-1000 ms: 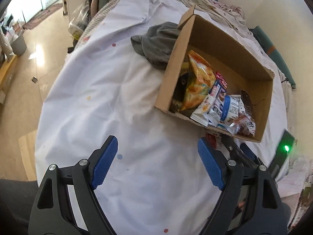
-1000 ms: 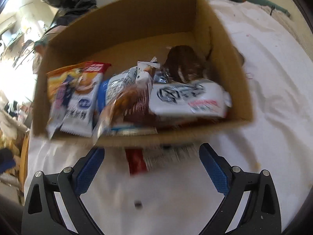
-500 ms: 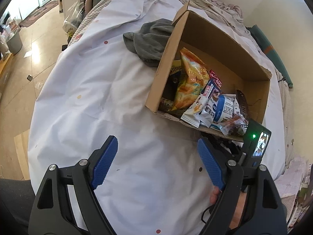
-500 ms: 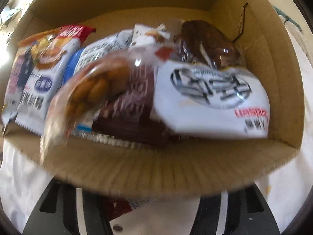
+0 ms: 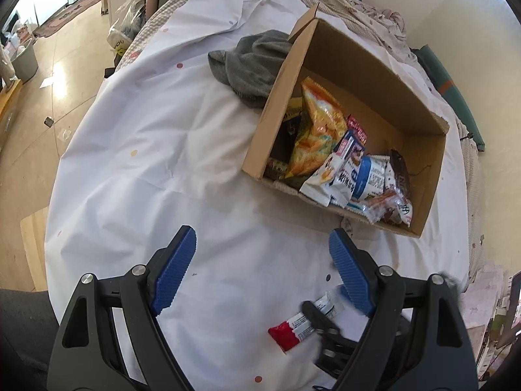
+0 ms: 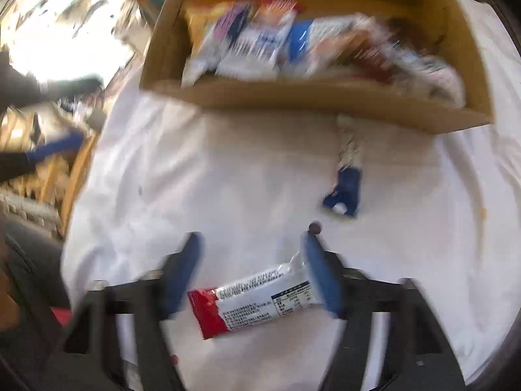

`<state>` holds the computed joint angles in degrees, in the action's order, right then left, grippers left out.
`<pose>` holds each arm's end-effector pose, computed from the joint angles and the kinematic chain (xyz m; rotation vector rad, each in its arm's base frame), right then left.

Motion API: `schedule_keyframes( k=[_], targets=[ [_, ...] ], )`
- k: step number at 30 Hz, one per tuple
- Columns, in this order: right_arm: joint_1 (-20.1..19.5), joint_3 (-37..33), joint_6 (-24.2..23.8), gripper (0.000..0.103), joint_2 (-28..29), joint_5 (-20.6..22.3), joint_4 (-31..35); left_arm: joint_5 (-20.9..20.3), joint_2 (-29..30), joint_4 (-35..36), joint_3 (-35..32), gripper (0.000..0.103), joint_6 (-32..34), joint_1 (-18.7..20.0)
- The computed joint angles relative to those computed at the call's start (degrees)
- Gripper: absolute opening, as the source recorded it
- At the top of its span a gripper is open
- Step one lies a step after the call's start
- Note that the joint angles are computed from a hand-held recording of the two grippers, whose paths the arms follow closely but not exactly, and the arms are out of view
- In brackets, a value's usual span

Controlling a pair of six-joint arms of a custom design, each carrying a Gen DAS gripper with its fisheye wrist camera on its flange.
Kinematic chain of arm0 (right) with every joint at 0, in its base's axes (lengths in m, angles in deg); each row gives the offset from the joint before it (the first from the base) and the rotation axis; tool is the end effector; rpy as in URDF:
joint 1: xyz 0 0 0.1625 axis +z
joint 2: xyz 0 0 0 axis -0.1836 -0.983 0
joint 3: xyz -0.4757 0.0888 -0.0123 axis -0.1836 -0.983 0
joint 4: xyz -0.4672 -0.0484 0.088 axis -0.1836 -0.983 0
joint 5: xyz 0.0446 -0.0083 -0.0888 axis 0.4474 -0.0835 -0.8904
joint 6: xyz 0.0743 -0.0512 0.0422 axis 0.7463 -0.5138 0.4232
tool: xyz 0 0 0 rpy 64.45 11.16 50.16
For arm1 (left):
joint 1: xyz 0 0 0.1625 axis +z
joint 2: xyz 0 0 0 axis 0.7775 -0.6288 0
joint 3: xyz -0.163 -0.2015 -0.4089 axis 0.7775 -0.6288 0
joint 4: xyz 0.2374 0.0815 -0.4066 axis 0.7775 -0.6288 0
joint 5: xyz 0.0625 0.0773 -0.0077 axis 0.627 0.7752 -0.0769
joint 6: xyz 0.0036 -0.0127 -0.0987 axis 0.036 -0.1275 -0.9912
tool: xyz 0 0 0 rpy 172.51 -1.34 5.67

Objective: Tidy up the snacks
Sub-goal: 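Grasp the red-white bar with the left gripper while the right gripper grasps the white-blue stick snack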

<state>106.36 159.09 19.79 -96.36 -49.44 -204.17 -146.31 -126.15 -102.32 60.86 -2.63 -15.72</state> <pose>0.1237 -0.3597 0.2457 0.0651 -2.6125 0.5779 -0.3405 -0.4609 0.1485 0.2287 2.6963 -0.3936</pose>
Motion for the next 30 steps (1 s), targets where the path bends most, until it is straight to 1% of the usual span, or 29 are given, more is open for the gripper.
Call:
schedule_keyframes(
  k=[2,3,4,6,7,8,10,11,12,13,14,15,17,19,21,22,23,25,26,27,28,29,30],
  targets=[
    [0.4,0.6,0.9,0.086,-0.8,-2.7,-4.8,0.6,-0.1,0.7,0.3,0.081,-0.5,-0.1],
    [-0.1,0.2,1.5,0.083,-0.8,-4.1,-5.7,1.0,0.0,1.1,0.4,0.081,-0.5,-0.2],
    [-0.4,-1.2,3.0,0.079,0.5,-4.4,-5.9,1.1,0.2,1.9,0.4,0.081,-0.3,-0.3],
    [-2.2,-2.5,5.5,0.066,1.4,-4.0,-4.2,0.1,1.2,4.0,0.0,0.081,1.8,-0.3],
    [-4.0,-3.6,6.0,0.063,2.4,-3.0,-3.3,-0.2,1.8,4.8,-0.2,0.081,3.2,-0.4],
    [-5.2,-4.2,5.6,0.058,2.7,-2.3,-2.7,-0.4,2.3,5.3,-0.3,0.081,4.2,-0.6],
    [-6.6,-5.7,4.5,0.05,4.9,-2.4,-1.6,-1.5,3.3,6.1,-0.4,0.081,6.5,-0.7],
    [-7.0,-6.4,4.0,0.037,6.1,-3.0,-0.9,-2.2,3.7,6.6,-0.5,0.081,7.5,-0.7],
    [-6.4,-6.6,3.7,0.022,7.7,-4.3,-2.0,-2.9,4.2,7.2,-0.7,0.081,8.5,-0.6],
    [-6.2,-6.4,2.6,0.019,7.9,-5.9,-2.9,-3.8,4.8,8.2,-0.9,0.081,9.8,-0.5],
    [-6.1,-6.1,2.6,0.019,7.6,-6.5,-2.9,-4.5,5.2,8.7,-1.0,0.081,10.5,-0.5],
    [-6.4,-5.6,3.1,0.019,6.7,-5.8,-2.5,-5.6,5.9,9.3,-1.2,0.081,11.6,-0.5],
    [-7.8,-4.3,3.8,0.019,3.2,-4.2,-0.4,-7.9,7.3,10.4,-1.7,0.081,13.9,-0.5],
    [-8.3,-3.7,3.5,0.019,-0.3,-3.5,1.4,-10.0,8.9,10.8,-2.0,0.081,16.7,-1.1],
    [-9.0,-2.7,4.7,0.019,-4.1,-1.8,3.3,-10.6,10.2,11.0,-2.2,0.081,19.2,-1.9],
    [-8.9,-3.1,5.0,0.019,-4.0,-1.7,3.5,-11.0,11.0,11.2,-2.3,0.081,20.7,-2.4],
    [-8.7,-2.6,5.4,0.019,-5.4,-1.9,4.3,-11.4,11.5,11.2,-2.3,0.08,21.8,-2.7],
    [-9.1,-1.8,5.9,0.019,-8.8,-0.7,6.4,-12.6,12.9,11.4,-2.4,0.066,24.2,-3.3],
    [-8.9,-1.5,6.4,0.019,-9.8,-0.6,7.0,-13.4,13.8,11.9,-2.6,0.056,25.1,-3.5],
    [-8.4,-1.5,7.1,0.019,-10.3,-1.0,7.6,-13.9,14.4,12.2,-2.7,0.05,25.6,-3.6],
    [-8.6,-1.0,7.5,0.019,-11.9,-0.6,8.4,-13.4,14.9,12.4,-2.7,0.047,26.0,-4.0],
    [-9.4,-1.2,7.3,0.019,-13.8,0.1,10.2,-12.2,15.2,12.4,-2.5,0.033,26.5,-4.6],
    [-11.0,-1.2,6.2,0.019,-14.9,1.0,10.6,-10.8,15.2,12.2,-2.4,0.028,27.3,-5.3]
  ],
)
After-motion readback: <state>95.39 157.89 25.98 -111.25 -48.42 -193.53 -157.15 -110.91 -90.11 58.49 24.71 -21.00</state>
